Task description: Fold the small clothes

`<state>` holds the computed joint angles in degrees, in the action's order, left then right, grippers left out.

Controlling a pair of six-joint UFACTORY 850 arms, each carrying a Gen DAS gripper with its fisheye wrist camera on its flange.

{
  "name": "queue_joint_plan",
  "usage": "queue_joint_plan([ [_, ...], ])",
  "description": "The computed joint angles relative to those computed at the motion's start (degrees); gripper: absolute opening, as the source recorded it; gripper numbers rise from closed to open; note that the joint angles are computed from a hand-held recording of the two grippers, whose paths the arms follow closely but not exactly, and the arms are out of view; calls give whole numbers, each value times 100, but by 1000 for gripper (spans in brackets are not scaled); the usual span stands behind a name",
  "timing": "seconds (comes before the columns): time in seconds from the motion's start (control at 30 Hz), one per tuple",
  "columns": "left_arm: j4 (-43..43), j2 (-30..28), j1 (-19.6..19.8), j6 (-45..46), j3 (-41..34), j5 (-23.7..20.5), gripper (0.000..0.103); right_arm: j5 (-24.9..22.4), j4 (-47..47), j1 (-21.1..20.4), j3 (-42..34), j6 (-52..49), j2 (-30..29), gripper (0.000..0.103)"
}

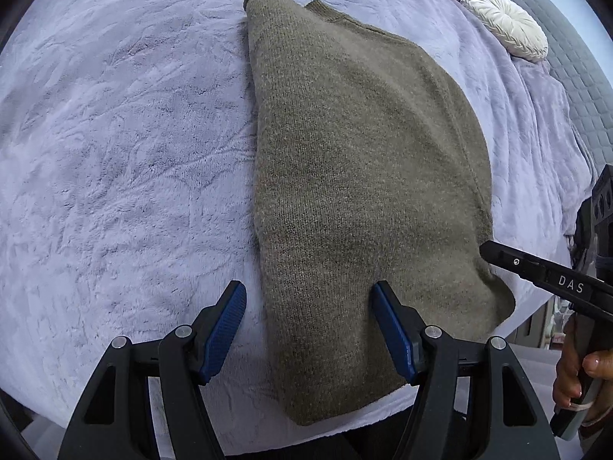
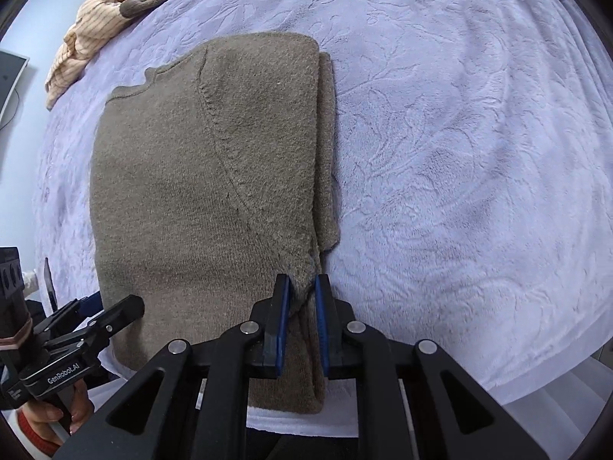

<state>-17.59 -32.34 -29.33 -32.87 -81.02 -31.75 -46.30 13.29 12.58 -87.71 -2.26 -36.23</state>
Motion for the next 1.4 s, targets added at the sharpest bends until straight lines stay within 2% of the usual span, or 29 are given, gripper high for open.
queue_joint_plan([
  [0.27,-141,72,21,82,95,-34,69,-124,-561,81,283,611,244,15],
  [0.37,39,130,-6,-159,117,-103,69,-187,-373,6,386,568,311,15],
  [0.63,635,54,-103,-906,-116,-519,69,-758,-487,-95,186,272,314,16],
  [0.8,795,40,-175,-1346,-224,-684,69,-727,246,-392,132,-168,403,16],
  [0.97,1186,120,-230,-1763,-422,-854,69,-966,436,-465,-308,-386,245,17],
  [1.07,1540,144,-238,-2021,-622,-1020,69,-1047,477,-417,-356,-595,333,24],
  [1.13,1662,139,-217,-2039,-759,-1079,70,-1012,452,-332,-346,-599,401,43],
  [1.17,1707,116,-211,-2045,-860,-1145,83,-1016,446,-310,-390,-611,399,46],
  [1.23,1908,57,-231,-2215,-1062,-1247,98,-1022,427,-245,-503,-653,377,47],
  [1.37,2075,-81,-218,-2230,-1403,-1460,98,-1038,228,-107,-654,-580,331,47],
  [1.4,2072,-136,-210,-2213,-1497,-1536,99,-1038,181,-88,-682,-550,328,52],
])
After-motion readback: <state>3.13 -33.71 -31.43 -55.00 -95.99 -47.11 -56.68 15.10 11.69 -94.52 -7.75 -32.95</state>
